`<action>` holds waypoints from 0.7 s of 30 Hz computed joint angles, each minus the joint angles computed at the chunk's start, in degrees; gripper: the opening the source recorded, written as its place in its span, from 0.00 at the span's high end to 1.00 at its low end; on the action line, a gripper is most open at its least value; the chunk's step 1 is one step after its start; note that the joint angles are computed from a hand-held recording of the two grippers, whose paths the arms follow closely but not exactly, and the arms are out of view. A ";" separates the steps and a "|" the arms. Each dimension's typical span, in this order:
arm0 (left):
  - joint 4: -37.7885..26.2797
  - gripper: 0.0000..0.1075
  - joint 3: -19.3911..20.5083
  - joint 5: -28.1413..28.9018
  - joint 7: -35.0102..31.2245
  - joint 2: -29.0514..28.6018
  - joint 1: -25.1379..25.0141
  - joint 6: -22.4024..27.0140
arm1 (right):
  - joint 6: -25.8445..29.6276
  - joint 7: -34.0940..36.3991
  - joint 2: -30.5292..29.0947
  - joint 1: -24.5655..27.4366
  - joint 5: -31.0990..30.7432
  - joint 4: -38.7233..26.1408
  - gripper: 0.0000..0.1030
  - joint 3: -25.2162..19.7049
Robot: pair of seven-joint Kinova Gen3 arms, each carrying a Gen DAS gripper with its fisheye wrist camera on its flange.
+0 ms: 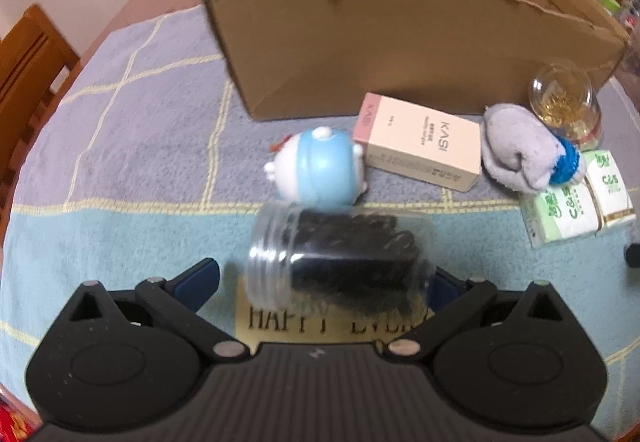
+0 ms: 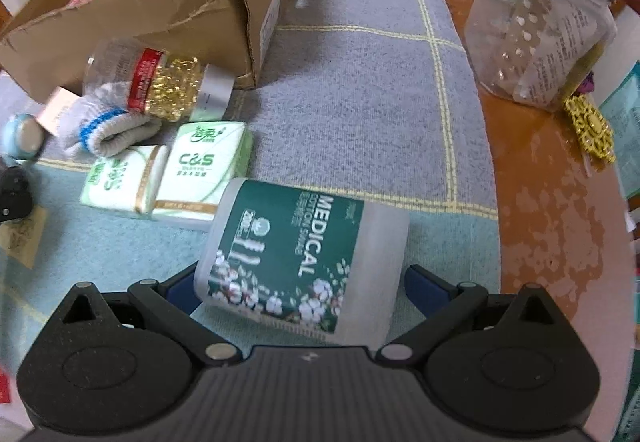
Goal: Organize objects
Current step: 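Grasp the green MEDICAL swab box with the right tool while the left grasps the hair-tie jar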
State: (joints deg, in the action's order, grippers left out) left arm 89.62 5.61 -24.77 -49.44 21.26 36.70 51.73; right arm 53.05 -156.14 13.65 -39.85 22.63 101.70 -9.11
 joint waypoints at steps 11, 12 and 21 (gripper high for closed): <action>2.14 0.11 0.50 2.93 -4.62 -0.75 -2.64 -4.87 | 4.33 -0.63 2.45 -1.12 -0.18 -3.96 0.00 0.64; 2.38 0.13 0.65 3.62 -5.51 -0.85 -3.29 -5.43 | 4.45 -0.74 2.42 -1.17 -0.24 -4.00 0.00 0.65; 2.62 0.27 0.92 6.38 -9.23 -1.46 -4.83 -6.17 | 5.65 -1.82 1.77 -1.59 0.02 -4.43 0.11 0.48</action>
